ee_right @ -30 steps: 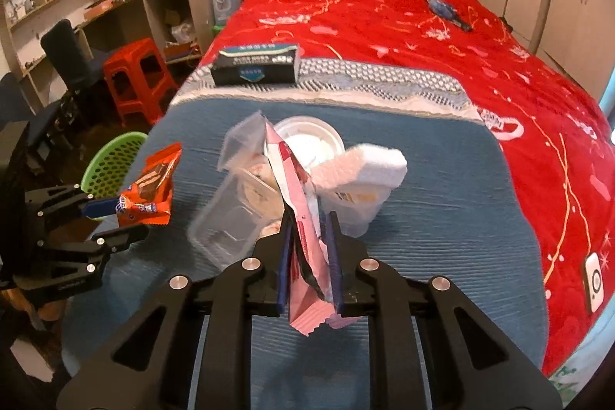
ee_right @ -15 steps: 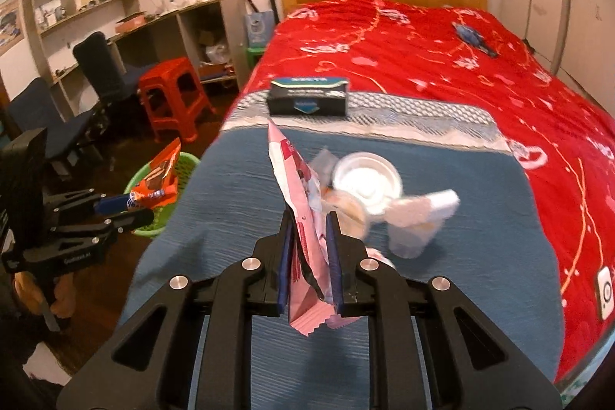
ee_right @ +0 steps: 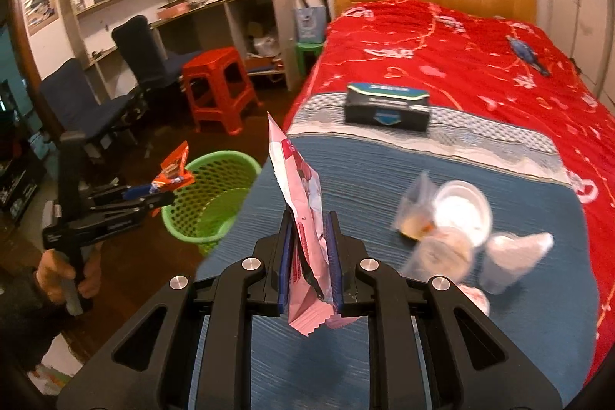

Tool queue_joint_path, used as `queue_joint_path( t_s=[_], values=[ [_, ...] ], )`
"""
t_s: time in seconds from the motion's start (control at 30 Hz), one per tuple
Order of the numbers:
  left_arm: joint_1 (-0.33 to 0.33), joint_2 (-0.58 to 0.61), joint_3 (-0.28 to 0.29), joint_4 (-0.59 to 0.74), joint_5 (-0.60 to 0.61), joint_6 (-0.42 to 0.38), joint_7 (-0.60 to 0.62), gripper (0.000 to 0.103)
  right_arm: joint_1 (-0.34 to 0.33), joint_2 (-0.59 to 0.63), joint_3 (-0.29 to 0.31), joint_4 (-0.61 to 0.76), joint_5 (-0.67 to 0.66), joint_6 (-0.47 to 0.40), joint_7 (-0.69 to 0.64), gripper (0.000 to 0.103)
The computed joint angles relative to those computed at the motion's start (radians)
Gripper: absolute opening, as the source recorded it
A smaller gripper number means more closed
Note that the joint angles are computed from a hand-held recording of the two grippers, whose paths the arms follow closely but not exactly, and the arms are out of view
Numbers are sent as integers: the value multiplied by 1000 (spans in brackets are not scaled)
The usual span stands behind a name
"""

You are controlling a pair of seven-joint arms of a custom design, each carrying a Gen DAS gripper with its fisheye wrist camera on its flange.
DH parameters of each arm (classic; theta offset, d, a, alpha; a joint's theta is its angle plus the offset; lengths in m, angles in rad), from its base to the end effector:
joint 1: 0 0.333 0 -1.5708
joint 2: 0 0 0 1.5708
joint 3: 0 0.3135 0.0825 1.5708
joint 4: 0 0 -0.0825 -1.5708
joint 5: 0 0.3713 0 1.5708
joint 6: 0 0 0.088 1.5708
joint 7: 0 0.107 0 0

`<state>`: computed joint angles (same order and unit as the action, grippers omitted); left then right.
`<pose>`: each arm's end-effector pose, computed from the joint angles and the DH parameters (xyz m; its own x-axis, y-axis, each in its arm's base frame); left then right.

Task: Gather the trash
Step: 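Carry both wrappers over the green wastebasket and open both tools to drop them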

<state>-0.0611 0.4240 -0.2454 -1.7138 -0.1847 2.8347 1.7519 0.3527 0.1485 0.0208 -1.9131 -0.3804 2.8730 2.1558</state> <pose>0.6736 -0.1771 0.4351 -0.3171 -0.9383 0.1384 -0.7426 0.1549 -0.6516 0.5797 0.2490 0.5153 0.1528 -0.9835 -0.0969 -0.6782 -0.0330 -0.7342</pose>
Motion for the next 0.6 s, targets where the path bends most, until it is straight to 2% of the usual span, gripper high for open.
queue_joint_path(
  t_s=[0.17, 0.2, 0.27, 0.4, 0.43, 0.47, 0.6],
  values=[
    [-20, 72, 77, 80, 74, -46, -87, 36, 13, 86, 21, 111, 62, -30, -66, 17],
    [-18, 87, 82, 100, 82, -58, -100, 39, 20, 94, 18, 121, 66, -33, -70, 17],
    [-5, 117, 84, 135, 88, -77, -118, 56, 26, 129, 25, 169, 96, -52, -101, 17],
    [12, 145, 89, 160, 104, -85, -145, 68, 41, 189, 26, 248, 139, -82, -147, 17],
    [16, 149, 92, 165, 106, -87, -153, 76, 46, 209, 27, 275, 148, -92, -157, 17],
    [19, 147, 95, 157, 109, -78, -162, 80, 50, 226, 27, 297, 158, -100, -167, 17],
    [30, 126, 102, 116, 121, -56, -189, 82, 61, 299, 36, 396, 207, -129, -215, 17]
  ],
)
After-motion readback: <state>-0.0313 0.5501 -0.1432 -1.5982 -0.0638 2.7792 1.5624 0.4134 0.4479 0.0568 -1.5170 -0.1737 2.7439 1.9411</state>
